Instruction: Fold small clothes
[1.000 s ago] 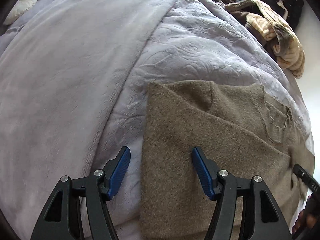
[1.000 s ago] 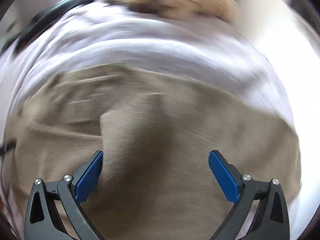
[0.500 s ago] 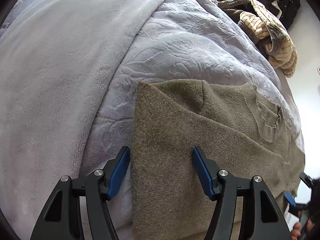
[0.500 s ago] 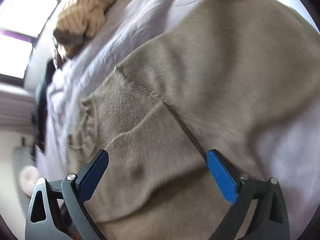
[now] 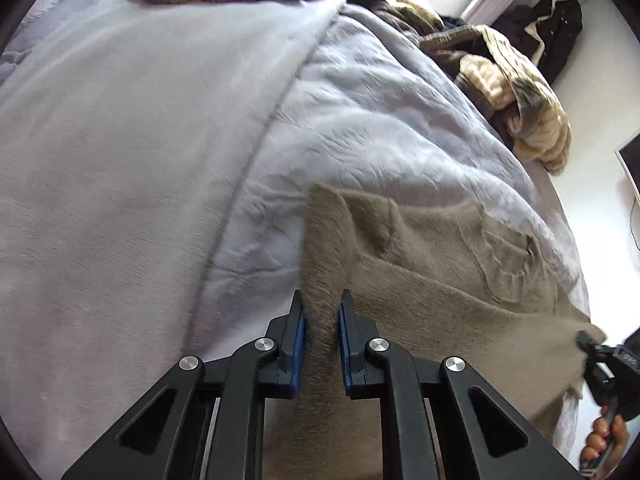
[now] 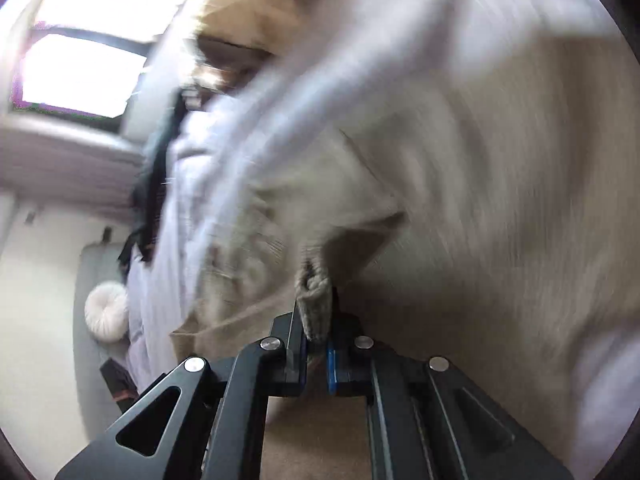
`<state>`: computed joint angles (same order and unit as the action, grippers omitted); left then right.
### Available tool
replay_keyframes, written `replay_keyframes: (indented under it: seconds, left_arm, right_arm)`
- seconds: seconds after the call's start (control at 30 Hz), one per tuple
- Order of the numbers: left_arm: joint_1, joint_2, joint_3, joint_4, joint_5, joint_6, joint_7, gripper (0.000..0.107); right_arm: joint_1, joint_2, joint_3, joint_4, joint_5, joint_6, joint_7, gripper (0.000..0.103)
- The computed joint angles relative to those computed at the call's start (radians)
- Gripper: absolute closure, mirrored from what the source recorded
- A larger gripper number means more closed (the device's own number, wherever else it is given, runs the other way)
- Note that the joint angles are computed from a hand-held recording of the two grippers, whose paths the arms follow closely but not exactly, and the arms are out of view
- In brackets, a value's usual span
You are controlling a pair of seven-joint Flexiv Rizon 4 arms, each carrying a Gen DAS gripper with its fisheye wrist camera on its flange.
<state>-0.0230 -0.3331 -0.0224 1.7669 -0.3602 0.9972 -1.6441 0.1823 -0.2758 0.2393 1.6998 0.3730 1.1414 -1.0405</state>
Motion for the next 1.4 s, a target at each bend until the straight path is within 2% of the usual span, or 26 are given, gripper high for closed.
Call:
replay_keyframes:
  seconds: [0.1, 0.2, 0.27, 0.3, 0.33, 0.37, 0.4, 0.43, 0.47, 0.5, 0.57, 0.67, 0.77, 0.87, 0.9, 0.93, 1.0, 1.1, 1.17, 1.2, 1.23, 1.3, 1.37, 1.4]
  left_arm:
    - [0.002, -0.020, 0.026, -0.009, 0.031, -0.015, -0.047, 0.091]
    - [-0.002, -0.031, 0.054, -0.025, 0.089, -0.056, -0.106, 0.091]
    - [-0.011, -0.019, 0.070, -0.034, 0.136, -0.080, -0.152, 0.091]
    - [-0.010, -0.010, 0.072, -0.037, 0.150, -0.094, -0.159, 0.090]
    - [0.002, 0.003, 0.059, -0.029, 0.135, -0.096, -0.133, 0.088]
    - [0.009, 0.013, 0.051, -0.020, 0.125, -0.092, -0.115, 0.067]
    - [0.012, 0.024, 0.048, -0.014, 0.124, -0.093, -0.103, 0.047]
    - [0.004, 0.036, 0.055, -0.014, 0.147, -0.090, -0.115, 0.020]
    - [0.001, 0.046, 0.057, -0.009, 0.159, -0.075, -0.117, 0.018]
    - [0.006, 0.054, 0.049, -0.003, 0.149, -0.072, -0.096, 0.018]
    - [-0.001, 0.064, 0.061, -0.013, 0.180, -0.101, -0.122, 0.018]
    - [-0.003, 0.098, 0.075, 0.008, 0.212, -0.115, -0.164, 0.018]
    - [0.009, 0.147, 0.082, 0.053, 0.217, -0.135, -0.161, 0.018]
    - [0.024, 0.200, 0.088, 0.108, 0.218, -0.148, -0.140, 0.018]
    - [0.030, 0.217, 0.091, 0.127, 0.216, -0.147, -0.133, 0.018]
    - [0.036, 0.235, 0.095, 0.147, 0.212, -0.143, -0.123, 0.018]
    - [0.044, 0.252, 0.096, 0.165, 0.223, -0.144, -0.112, 0.018]
    - [0.050, 0.253, 0.092, 0.164, 0.255, -0.166, -0.101, 0.018]
    - [0.048, 0.248, 0.083, 0.161, 0.247, -0.170, -0.093, 0.018]
    - [0.045, 0.245, 0.079, 0.157, 0.250, -0.164, -0.090, 0.018]
    - [0.041, 0.239, 0.073, 0.149, 0.256, -0.158, -0.086, 0.018]
    - [0.028, 0.220, 0.059, 0.128, 0.260, -0.143, -0.077, 0.018]
    - [0.010, 0.188, 0.044, 0.098, 0.270, -0.126, -0.072, 0.018]
    - [-0.002, 0.169, 0.038, 0.078, 0.285, -0.124, -0.075, 0.018]
  right_arm:
    - [-0.025, -0.024, 0.006, -0.015, 0.028, -0.045, -0.037, 0.095]
    - [-0.026, -0.048, -0.010, -0.001, 0.020, -0.137, 0.013, 0.095]
    - [-0.033, -0.030, 0.000, 0.040, 0.070, -0.091, 0.032, 0.094]
    - [-0.032, -0.018, 0.000, 0.049, 0.077, -0.089, 0.045, 0.088]
    - [-0.037, -0.004, 0.007, 0.058, 0.095, -0.090, 0.043, 0.075]
    - [-0.044, 0.014, 0.024, 0.061, 0.130, -0.092, 0.023, 0.065]
    - [-0.046, 0.024, 0.036, 0.062, 0.164, -0.090, -0.003, 0.044]
    - [-0.047, 0.022, 0.053, 0.046, 0.212, -0.093, -0.043, 0.038]
    - [-0.059, 0.017, 0.093, 0.014, 0.311, -0.115, -0.125, 0.038]
    - [-0.057, 0.005, 0.109, -0.018, 0.374, -0.139, -0.166, 0.038]
    - [-0.034, -0.054, 0.155, -0.092, 0.526, -0.175, -0.245, 0.039]
    - [0.039, -0.162, 0.183, -0.189, 0.624, -0.180, -0.274, 0.039]
    - [0.128, -0.274, 0.194, -0.290, 0.640, -0.096, -0.258, 0.039]
    - [0.178, -0.334, 0.196, -0.345, 0.605, -0.025, -0.200, 0.046]
    - [0.176, -0.346, 0.214, -0.357, 0.603, -0.018, -0.195, 0.067]
    - [0.172, -0.369, 0.233, -0.387, 0.600, -0.027, -0.203, 0.097]
    - [0.192, -0.381, 0.237, -0.403, 0.550, -0.035, -0.201, 0.097]
    - [0.235, -0.407, 0.194, -0.425, 0.418, -0.108, -0.103, 0.096]
    - [0.226, -0.408, 0.194, -0.424, 0.375, -0.154, -0.053, 0.096]
    - [0.216, -0.397, 0.197, -0.419, 0.356, -0.178, -0.049, 0.091]
    - [0.211, -0.379, 0.194, -0.411, 0.325, -0.205, -0.050, 0.080]
    - [0.199, -0.303, 0.170, -0.349, 0.266, -0.205, -0.066, 0.067]
    - [0.212, -0.219, 0.114, -0.256, 0.186, -0.152, -0.026, 0.066]
    - [0.231, -0.168, 0.063, -0.191, 0.103, -0.127, 0.024, 0.066]
